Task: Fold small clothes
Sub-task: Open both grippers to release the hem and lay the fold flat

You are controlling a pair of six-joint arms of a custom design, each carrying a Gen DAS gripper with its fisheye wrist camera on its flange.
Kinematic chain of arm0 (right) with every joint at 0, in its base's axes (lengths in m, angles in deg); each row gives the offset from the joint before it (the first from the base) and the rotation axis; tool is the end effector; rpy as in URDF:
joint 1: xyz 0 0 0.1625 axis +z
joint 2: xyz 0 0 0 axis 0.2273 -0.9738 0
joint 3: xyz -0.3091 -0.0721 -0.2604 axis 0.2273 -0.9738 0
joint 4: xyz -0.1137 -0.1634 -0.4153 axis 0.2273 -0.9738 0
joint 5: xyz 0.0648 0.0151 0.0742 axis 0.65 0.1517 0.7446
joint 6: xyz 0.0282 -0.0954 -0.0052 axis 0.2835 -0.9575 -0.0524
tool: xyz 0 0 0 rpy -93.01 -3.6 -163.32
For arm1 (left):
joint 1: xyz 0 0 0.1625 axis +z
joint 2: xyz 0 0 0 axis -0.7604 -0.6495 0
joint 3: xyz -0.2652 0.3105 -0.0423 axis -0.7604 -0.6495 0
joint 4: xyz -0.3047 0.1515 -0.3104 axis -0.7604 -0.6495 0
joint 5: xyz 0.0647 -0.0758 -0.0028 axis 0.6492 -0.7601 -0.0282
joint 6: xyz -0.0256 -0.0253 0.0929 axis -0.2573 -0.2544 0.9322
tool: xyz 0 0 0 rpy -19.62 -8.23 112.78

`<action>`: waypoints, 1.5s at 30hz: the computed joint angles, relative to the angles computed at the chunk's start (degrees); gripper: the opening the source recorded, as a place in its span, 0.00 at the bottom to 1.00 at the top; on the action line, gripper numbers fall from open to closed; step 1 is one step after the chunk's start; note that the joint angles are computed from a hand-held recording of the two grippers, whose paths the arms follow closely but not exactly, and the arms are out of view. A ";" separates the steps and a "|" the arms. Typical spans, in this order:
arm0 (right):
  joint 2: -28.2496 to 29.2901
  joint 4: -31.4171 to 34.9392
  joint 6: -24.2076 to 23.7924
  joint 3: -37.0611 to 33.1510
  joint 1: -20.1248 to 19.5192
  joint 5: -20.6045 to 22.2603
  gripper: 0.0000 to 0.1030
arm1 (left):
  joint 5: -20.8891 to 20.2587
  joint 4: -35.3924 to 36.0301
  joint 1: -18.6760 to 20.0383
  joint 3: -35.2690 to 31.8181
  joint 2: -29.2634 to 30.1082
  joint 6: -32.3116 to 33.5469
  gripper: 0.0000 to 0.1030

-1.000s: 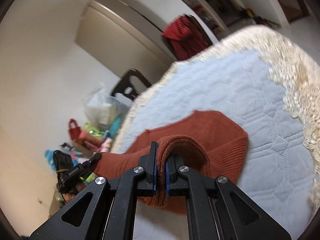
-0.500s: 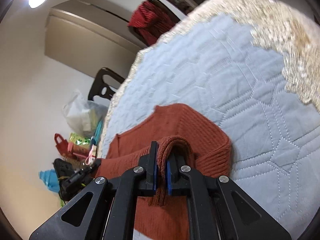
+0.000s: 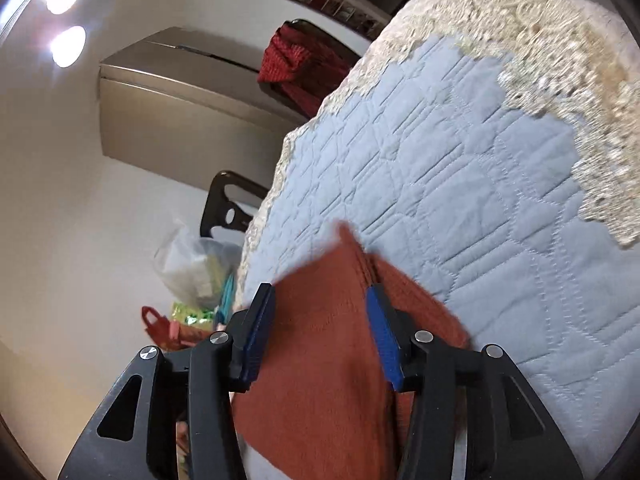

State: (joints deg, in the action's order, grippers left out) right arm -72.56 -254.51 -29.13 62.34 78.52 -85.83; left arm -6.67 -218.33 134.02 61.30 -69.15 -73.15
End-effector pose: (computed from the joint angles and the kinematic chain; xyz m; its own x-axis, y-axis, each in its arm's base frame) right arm 0.1685 -0.6969 -0.0148 -0.9769 0.0092 -0.2133 0.1321 0.8111 -0.5698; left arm 0.0929 -0.6879 0.2733 -0.9831 -0.1152 -0.1421 0.0299 0.6651 -0.7462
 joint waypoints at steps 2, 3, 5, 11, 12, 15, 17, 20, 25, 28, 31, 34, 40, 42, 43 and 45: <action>-0.76 -1.25 -2.13 1.40 0.77 -1.67 0.47 | 0.90 -1.07 -0.68 2.07 -1.12 1.91 0.43; -0.87 -1.47 -3.27 1.77 1.30 -2.48 0.47 | 1.38 -1.37 -1.12 3.18 -1.68 2.88 0.43; -1.41 -1.86 -5.98 2.97 2.25 -4.46 0.47 | 1.84 -1.65 -1.86 4.95 -2.45 5.15 0.43; -0.83 -0.77 -11.76 3.20 4.71 -10.17 0.47 | 5.08 -5.21 -3.13 4.40 -2.32 6.25 0.43; -0.70 -0.71 -11.99 3.12 4.70 -10.21 0.47 | 3.69 -4.92 -2.83 4.30 -2.71 5.39 0.43; -0.52 -0.65 -14.03 3.29 5.35 -11.20 0.47 | 3.98 -5.28 -3.60 5.69 -3.06 8.14 0.43; -0.25 -0.48 -15.35 3.29 5.79 -12.03 0.47 | 4.26 -3.62 -4.12 6.66 -2.77 10.49 0.43; 0.64 0.35 -15.85 2.76 6.13 -15.44 0.46 | 6.21 -0.26 -4.13 7.35 -1.42 11.44 0.43; -0.16 -1.53 -16.18 4.43 6.79 -19.92 0.31 | 9.37 -0.98 -6.01 10.24 -2.60 13.26 0.43; 0.00 -3.59 -19.50 5.44 9.27 -23.03 0.31 | 9.75 -2.07 -8.51 12.55 -3.73 14.83 0.43; 0.74 -3.55 -22.11 6.42 10.91 -22.07 0.31 | 8.38 -1.57 -10.49 14.77 -3.63 16.39 0.43; 2.67 -2.43 -25.49 6.32 12.18 -22.38 0.31 | 8.59 -0.19 -11.10 14.94 -1.34 17.57 0.43; 4.64 -2.60 -28.00 4.88 13.00 -27.41 0.31 | 15.83 -1.90 -13.15 14.74 0.28 18.58 0.44; 4.11 -3.75 -28.28 5.76 13.47 -28.74 0.31 | 16.49 -3.43 -13.43 15.72 -0.29 18.54 0.44; 3.97 -4.83 -28.81 6.30 13.53 -28.99 0.31 | 17.61 -4.75 -13.55 16.07 -0.24 18.75 0.44; 4.27 -6.66 -29.13 6.78 13.98 -31.53 0.31 | 19.79 -5.83 -13.47 16.53 -0.12 18.29 0.44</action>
